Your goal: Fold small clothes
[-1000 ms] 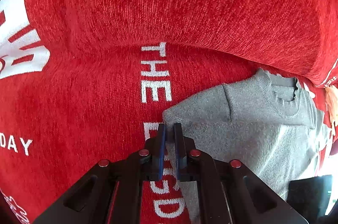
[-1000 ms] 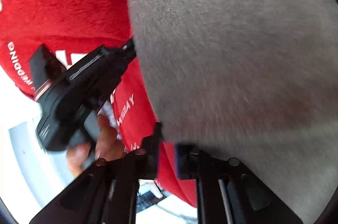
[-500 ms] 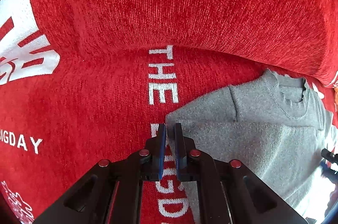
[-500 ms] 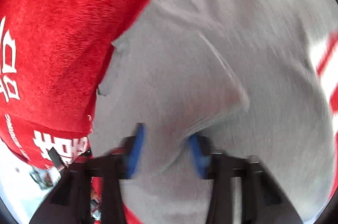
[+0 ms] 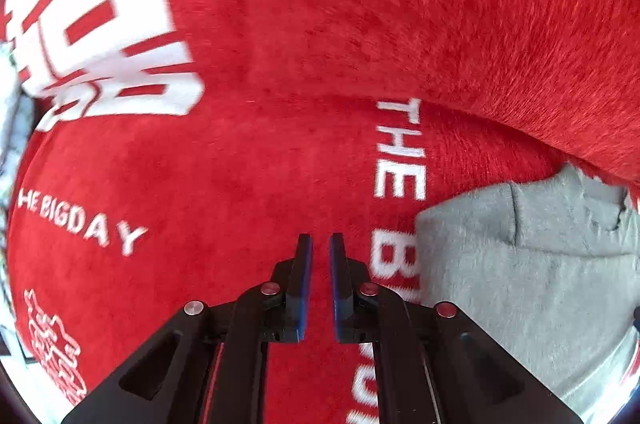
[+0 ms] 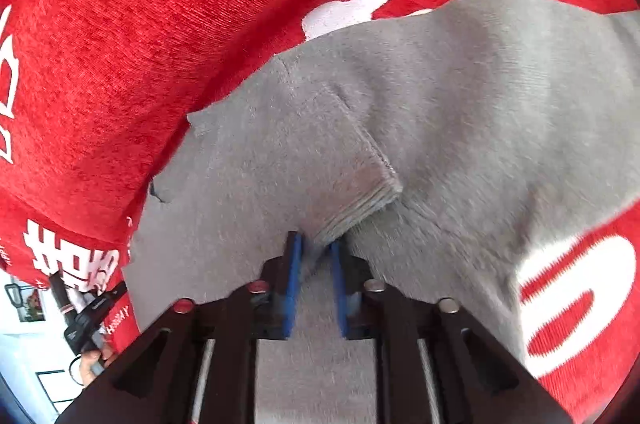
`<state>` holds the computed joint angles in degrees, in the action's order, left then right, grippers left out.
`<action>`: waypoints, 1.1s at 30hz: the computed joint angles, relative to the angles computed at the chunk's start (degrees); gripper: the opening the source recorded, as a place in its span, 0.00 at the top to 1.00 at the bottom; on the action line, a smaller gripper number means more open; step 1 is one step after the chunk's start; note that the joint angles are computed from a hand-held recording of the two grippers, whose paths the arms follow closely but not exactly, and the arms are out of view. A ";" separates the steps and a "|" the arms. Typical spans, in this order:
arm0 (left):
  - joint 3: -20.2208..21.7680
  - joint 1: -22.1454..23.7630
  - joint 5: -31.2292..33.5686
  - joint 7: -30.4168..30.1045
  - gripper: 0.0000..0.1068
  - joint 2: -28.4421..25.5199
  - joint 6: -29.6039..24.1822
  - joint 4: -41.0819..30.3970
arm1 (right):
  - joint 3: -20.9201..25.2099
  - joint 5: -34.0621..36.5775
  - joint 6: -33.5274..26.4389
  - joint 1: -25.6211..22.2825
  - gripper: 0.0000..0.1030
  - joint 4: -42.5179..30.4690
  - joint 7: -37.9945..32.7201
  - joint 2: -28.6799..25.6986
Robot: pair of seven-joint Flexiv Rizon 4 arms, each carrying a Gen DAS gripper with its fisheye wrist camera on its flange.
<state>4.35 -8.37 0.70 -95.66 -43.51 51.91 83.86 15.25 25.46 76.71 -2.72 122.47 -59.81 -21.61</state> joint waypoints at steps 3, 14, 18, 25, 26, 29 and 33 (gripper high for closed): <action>-1.73 1.10 -1.62 1.62 0.91 4.49 0.77 5.50 | -0.59 -1.96 -2.69 1.34 0.49 1.68 0.32 3.01; -7.08 -0.02 -7.79 10.61 0.91 15.31 4.05 20.33 | -0.55 -5.94 -13.44 8.03 0.48 -3.06 -4.18 3.44; -8.01 -0.13 -9.14 14.95 0.91 16.66 4.05 24.13 | 0.21 -2.09 -13.14 8.38 0.48 -4.32 -5.61 2.42; -4.10 -2.84 -4.84 8.75 0.91 13.13 6.44 22.87 | -0.77 -2.99 -12.38 10.14 0.48 -3.95 -3.99 2.16; -4.95 -1.50 -6.76 8.80 0.91 13.17 6.79 23.62 | -1.38 -4.02 -12.46 10.55 0.48 -3.51 -2.98 2.43; -5.41 -0.40 -7.82 10.04 0.91 14.12 7.26 25.15 | -2.48 -5.78 -13.25 10.49 0.48 -2.58 -0.98 3.24; -5.69 0.70 -8.06 11.85 0.84 17.62 3.86 26.86 | -6.47 -13.77 -11.13 12.50 0.48 -0.46 4.50 3.81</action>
<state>-1.34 -7.66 -7.36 -83.81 -25.89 55.77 110.73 8.78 11.69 65.59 9.78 122.01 -55.31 -17.80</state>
